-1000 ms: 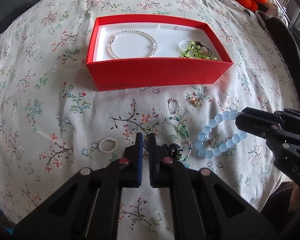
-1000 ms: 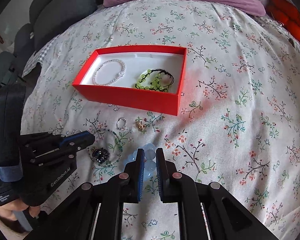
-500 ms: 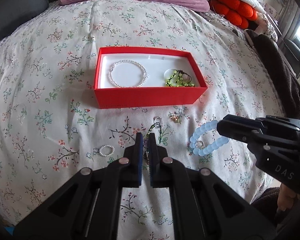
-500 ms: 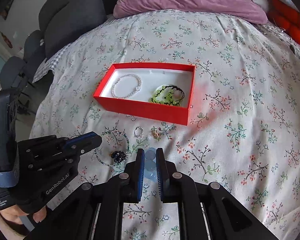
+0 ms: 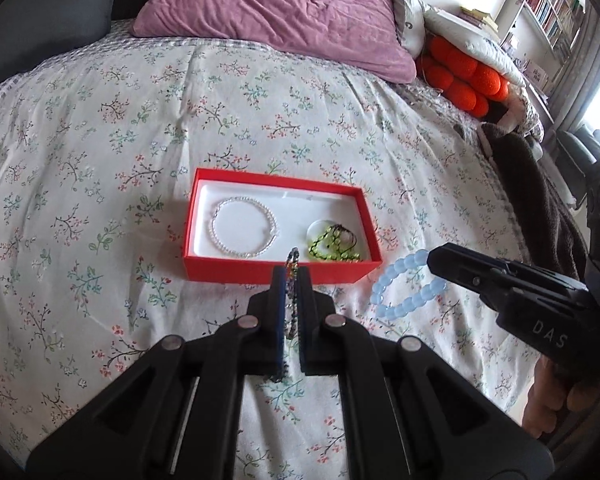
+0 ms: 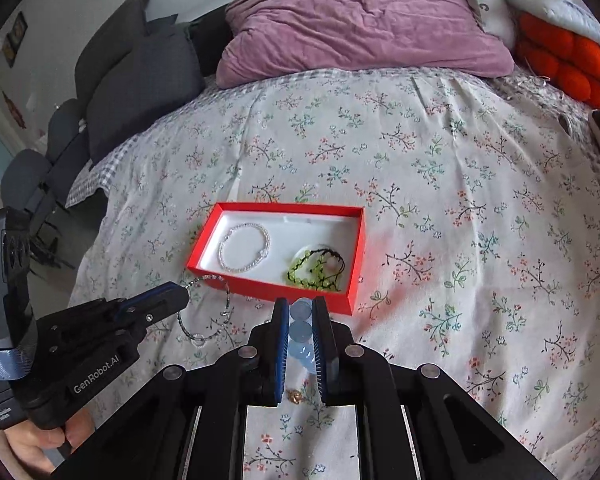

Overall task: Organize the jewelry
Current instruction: 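Drop the beaded bracelet in the red box with the left tool while the right drops the blue one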

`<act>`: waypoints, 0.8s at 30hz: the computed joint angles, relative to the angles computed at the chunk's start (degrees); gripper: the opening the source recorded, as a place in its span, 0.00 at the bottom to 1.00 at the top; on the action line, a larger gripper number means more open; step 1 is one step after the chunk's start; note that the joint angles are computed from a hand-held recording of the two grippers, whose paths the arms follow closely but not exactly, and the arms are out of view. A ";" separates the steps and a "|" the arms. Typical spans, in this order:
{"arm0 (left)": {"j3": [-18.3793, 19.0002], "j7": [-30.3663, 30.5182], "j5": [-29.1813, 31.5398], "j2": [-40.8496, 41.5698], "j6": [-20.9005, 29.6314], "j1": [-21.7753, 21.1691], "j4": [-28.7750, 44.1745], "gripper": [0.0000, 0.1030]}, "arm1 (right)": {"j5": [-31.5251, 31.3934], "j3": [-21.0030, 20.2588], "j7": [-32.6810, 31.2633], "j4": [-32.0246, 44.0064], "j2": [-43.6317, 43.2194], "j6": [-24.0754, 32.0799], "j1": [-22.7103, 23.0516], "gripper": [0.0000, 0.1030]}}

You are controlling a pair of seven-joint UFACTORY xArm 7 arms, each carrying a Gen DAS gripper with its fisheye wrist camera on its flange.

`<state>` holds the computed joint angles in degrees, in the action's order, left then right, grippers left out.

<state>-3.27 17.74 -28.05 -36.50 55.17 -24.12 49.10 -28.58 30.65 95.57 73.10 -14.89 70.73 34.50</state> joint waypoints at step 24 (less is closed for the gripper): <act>-1.46 -4.66 4.70 11.91 -14.55 2.63 -1.46 0.06 | -9.70 -3.11 2.23 3.38 6.23 -2.72 -0.33 0.11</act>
